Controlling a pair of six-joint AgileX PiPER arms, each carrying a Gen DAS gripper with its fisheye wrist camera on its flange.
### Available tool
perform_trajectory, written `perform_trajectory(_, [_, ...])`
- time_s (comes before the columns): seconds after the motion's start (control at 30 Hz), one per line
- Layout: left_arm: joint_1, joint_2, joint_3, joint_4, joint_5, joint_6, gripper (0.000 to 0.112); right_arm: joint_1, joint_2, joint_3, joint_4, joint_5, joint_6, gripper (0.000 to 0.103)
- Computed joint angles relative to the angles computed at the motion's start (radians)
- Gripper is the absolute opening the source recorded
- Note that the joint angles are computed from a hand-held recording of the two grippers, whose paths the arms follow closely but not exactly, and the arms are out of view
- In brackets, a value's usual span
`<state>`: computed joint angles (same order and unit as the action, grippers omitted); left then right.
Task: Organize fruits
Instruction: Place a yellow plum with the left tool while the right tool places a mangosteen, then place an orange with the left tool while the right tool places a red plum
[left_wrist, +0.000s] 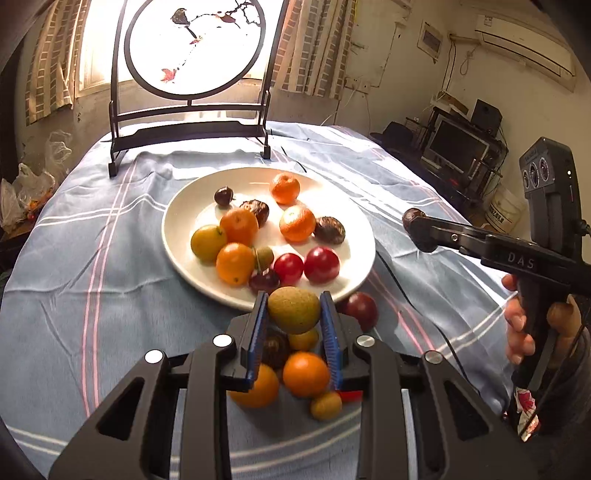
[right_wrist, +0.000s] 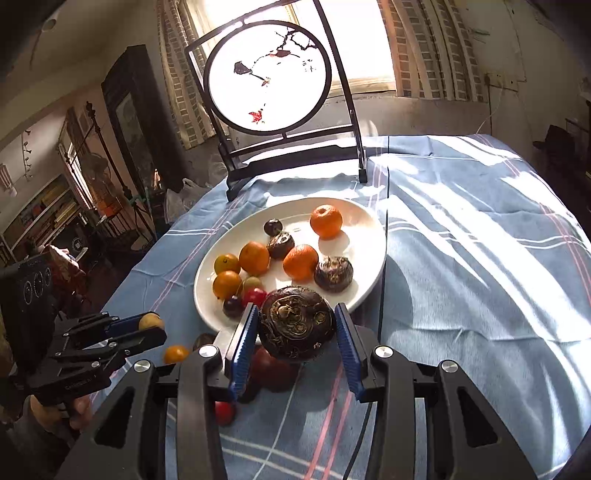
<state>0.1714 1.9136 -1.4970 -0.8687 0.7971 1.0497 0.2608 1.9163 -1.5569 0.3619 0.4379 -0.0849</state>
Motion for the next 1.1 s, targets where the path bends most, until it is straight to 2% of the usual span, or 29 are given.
perform_trajectory(0.2, [-0.117,0.250,-0.397,0.236,-0.001,-0.306,0.028,-0.002,0.308,-0.512,-0.217,0.214,0.223,0.042])
perform_trajectory(0.3, [-0.133,0.360,-0.576,0.290,0.078,-0.407,0.029,-0.002,0.428,-0.718,-0.210,0.303,0.227,0.043])
perform_trajectory(0.33, [-0.135,0.382,-0.614,0.297,0.092,-0.424,0.039,0.003,0.451,-0.757,-0.227,0.315,0.238,0.046])
perform_trajectory(0.37, [-0.135,0.389,-0.628,0.300,0.089,-0.436,0.048,0.013,0.455,-0.761,-0.275,0.309,0.271,0.056])
perform_trajectory(0.4, [-0.131,0.383,-0.619,0.296,0.073,-0.439,0.050,0.021,0.436,-0.726,-0.312,0.281,0.301,0.059])
perform_trajectory(0.5, [-0.103,0.326,-0.528,0.240,0.060,-0.384,0.051,0.023,0.355,-0.579,-0.288,0.220,0.277,0.059])
perform_trajectory(0.57, [-0.079,0.244,-0.389,0.180,0.026,-0.286,0.051,0.033,0.260,-0.410,-0.302,0.140,0.264,0.059])
perform_trajectory(0.7, [-0.016,0.056,-0.068,0.041,-0.042,-0.017,0.053,0.038,0.073,-0.079,-0.204,0.010,0.161,0.059])
perform_trajectory(0.87, [0.060,-0.074,0.189,-0.018,-0.078,0.194,0.055,0.050,-0.119,0.280,-0.011,-0.146,-0.004,0.059])
perform_trajectory(1.0, [0.063,-0.101,0.280,0.012,-0.145,0.236,0.053,0.060,-0.191,0.449,0.260,-0.218,-0.234,0.059])
perform_trajectory(1.1, [0.040,-0.074,0.267,0.082,-0.160,0.170,0.041,0.074,-0.214,0.514,0.365,-0.248,-0.329,0.059])
